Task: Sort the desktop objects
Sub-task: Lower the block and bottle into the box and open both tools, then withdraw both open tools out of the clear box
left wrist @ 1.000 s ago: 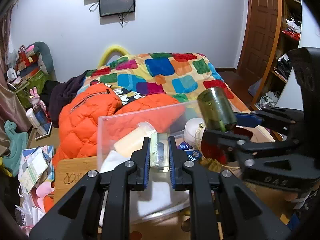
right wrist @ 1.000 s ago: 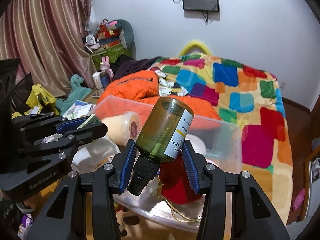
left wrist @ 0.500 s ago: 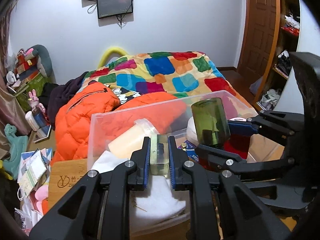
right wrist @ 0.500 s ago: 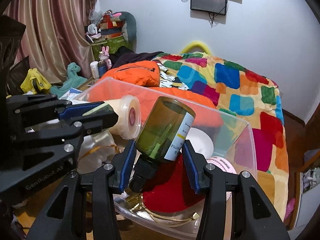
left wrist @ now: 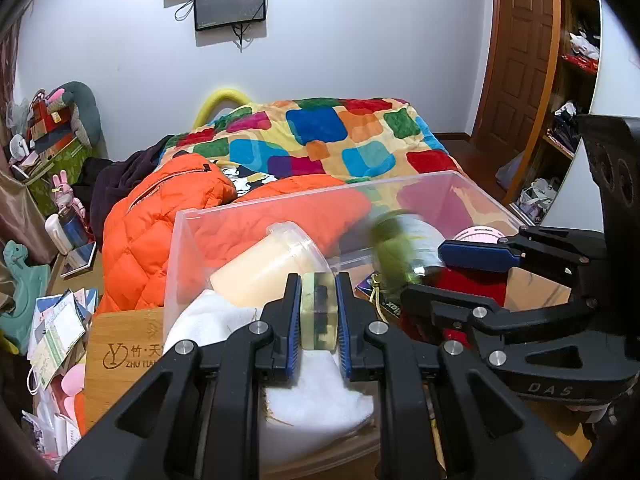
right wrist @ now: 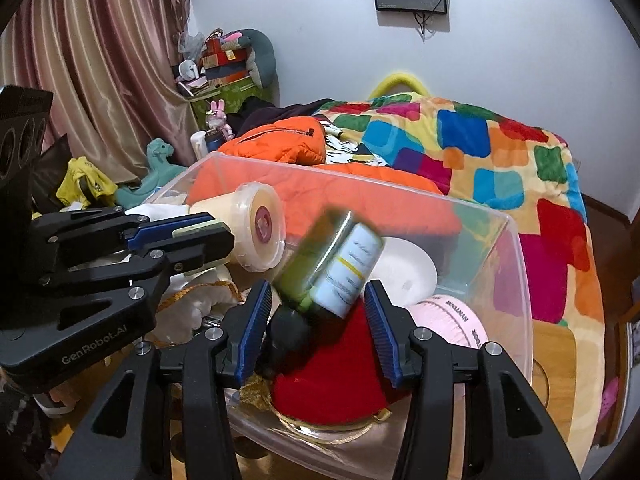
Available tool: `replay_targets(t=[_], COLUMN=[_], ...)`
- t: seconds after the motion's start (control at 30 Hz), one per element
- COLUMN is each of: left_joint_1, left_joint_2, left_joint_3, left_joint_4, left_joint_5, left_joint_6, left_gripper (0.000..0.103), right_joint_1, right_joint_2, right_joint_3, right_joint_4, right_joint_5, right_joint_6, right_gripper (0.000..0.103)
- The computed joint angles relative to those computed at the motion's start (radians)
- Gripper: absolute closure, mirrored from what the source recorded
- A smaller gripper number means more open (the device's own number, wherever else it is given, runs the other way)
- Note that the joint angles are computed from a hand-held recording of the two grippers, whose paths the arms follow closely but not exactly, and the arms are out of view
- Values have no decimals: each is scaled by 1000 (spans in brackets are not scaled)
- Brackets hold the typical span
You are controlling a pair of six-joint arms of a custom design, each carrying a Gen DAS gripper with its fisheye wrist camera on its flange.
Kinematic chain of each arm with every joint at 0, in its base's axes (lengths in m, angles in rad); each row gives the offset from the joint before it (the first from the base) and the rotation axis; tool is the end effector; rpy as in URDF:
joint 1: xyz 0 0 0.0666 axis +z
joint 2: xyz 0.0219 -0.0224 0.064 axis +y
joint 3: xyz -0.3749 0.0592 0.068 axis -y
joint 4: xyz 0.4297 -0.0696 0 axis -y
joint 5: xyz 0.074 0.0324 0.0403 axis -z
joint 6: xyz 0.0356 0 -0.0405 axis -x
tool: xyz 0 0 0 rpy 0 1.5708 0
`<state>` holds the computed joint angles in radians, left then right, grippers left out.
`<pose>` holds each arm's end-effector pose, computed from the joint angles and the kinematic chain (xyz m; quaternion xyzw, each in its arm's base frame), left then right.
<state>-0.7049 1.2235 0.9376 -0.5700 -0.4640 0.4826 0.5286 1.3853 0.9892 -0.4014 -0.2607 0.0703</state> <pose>0.3450 -0.2731 0.3050 0.0212 0.9150 -0.0120 0.4027 0.4201 0.2555 0.2681 -0.3177 0.8630 0.2022 0.3368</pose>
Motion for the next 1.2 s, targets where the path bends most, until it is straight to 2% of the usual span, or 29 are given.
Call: replay_targets(t=[0.3, 0.43, 0.53, 0.63, 0.87, 1.13, 1.2], left_joint_1=[-25, -32, -37, -30, -31, -51, -56], left_joint_2=[3, -10, -20, -33, -63, -79, -84], left_joint_3=[-6, -17, -26, -37, -62, -78, -80], left_joint_4=[23, 46, 57, 65, 101, 118, 121], left_joint_5=[-35, -41, -51, -41, -58, -115, -139], left_joint_6=[-15, -25, -26, -17, -8, -11, -13], left_gripper=[87, 74, 72, 65, 45, 40, 34], right_joint_1=[0, 4, 6, 10, 5, 5, 1], right_joint_2=[-17, -38, -51, -66, -77, -101, -104], right_joint_3=[-26, -48, -60, -73, -85, -106, -104], right_joint_4=[33, 57, 71, 89, 110, 145, 147], right_joint_5=[-2, 18, 35, 59, 84, 102, 91], right_joint_6=[-18, -14, -9, -10, -18, -28, -28], right_gripper=[57, 56, 51, 44, 41, 32, 31])
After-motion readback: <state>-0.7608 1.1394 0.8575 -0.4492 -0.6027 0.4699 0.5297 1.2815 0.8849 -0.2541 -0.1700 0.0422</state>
